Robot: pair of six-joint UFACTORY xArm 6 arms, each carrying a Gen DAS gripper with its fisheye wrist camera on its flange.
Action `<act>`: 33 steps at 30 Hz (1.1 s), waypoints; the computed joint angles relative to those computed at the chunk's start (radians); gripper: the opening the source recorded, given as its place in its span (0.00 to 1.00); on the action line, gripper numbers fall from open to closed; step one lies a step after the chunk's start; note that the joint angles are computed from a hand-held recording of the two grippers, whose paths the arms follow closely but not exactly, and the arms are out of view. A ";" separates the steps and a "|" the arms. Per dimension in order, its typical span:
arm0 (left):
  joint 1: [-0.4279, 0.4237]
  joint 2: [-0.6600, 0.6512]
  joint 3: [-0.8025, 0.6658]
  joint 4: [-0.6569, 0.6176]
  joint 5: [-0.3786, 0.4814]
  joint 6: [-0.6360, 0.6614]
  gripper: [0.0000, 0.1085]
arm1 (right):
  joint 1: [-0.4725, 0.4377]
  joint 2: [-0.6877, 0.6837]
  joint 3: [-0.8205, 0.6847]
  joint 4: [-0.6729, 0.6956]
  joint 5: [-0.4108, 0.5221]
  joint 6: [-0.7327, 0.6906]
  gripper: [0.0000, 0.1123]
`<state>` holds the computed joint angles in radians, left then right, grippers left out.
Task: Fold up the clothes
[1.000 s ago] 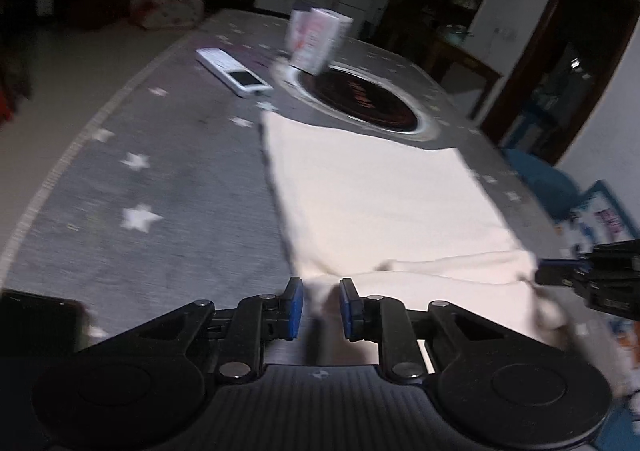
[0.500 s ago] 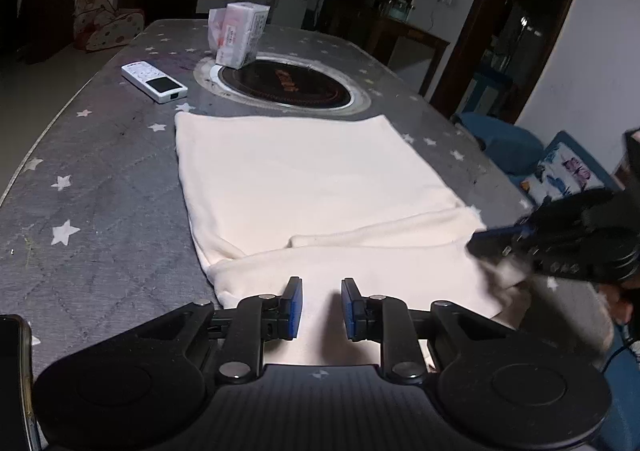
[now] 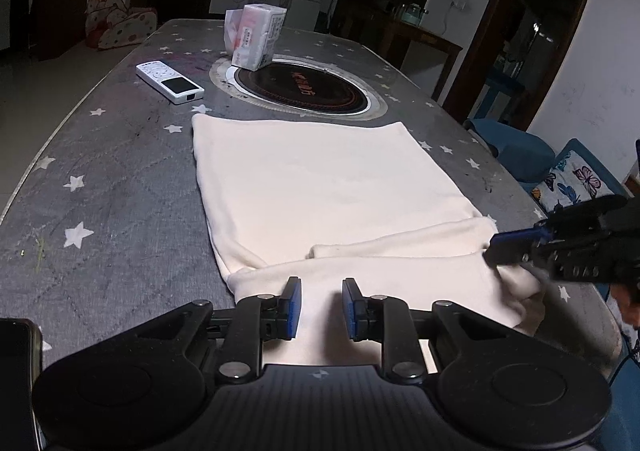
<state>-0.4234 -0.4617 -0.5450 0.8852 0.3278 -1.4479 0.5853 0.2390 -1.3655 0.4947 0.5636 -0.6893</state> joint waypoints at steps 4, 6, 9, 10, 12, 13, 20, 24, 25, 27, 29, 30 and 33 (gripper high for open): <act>0.003 0.000 0.003 -0.010 -0.001 0.009 0.22 | 0.004 0.009 0.000 0.010 0.011 -0.010 0.09; 0.005 -0.003 0.006 -0.011 -0.001 0.006 0.22 | 0.011 0.002 0.004 -0.001 -0.003 -0.012 0.06; 0.006 -0.012 0.011 -0.002 0.005 -0.009 0.22 | 0.025 -0.018 0.020 -0.001 -0.075 -0.046 0.05; 0.005 -0.014 0.012 0.002 0.009 -0.015 0.22 | 0.028 -0.024 0.022 0.009 -0.100 -0.059 0.05; 0.001 -0.017 0.010 0.015 0.025 -0.028 0.22 | 0.032 -0.029 0.022 0.019 -0.137 -0.075 0.05; -0.002 -0.017 0.009 0.022 0.038 -0.035 0.22 | 0.032 -0.022 0.012 0.023 -0.150 -0.071 0.05; -0.013 -0.054 0.018 -0.001 0.068 -0.014 0.24 | 0.015 0.013 -0.002 -0.074 -0.107 0.000 0.06; -0.039 -0.055 0.009 -0.004 0.056 0.022 0.26 | 0.009 -0.019 0.016 0.020 -0.051 -0.081 0.07; -0.044 -0.044 0.005 -0.009 0.048 0.035 0.26 | 0.010 -0.019 0.020 0.016 -0.043 -0.081 0.08; -0.057 -0.014 -0.011 -0.024 0.045 0.055 0.26 | 0.012 -0.015 0.029 -0.007 -0.037 -0.070 0.08; -0.067 0.002 -0.018 -0.046 0.042 0.085 0.27 | 0.014 -0.011 0.038 -0.030 -0.030 -0.060 0.09; -0.072 0.000 -0.016 -0.054 0.042 0.102 0.29 | 0.015 -0.017 0.042 -0.037 -0.024 -0.058 0.09; -0.099 -0.025 -0.004 -0.108 0.048 0.194 0.39 | 0.013 -0.045 0.061 -0.054 0.003 -0.064 0.10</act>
<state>-0.5228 -0.4864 -0.5489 0.7767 0.3759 -1.2537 0.5983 0.1938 -1.3045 0.4404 0.5665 -0.7536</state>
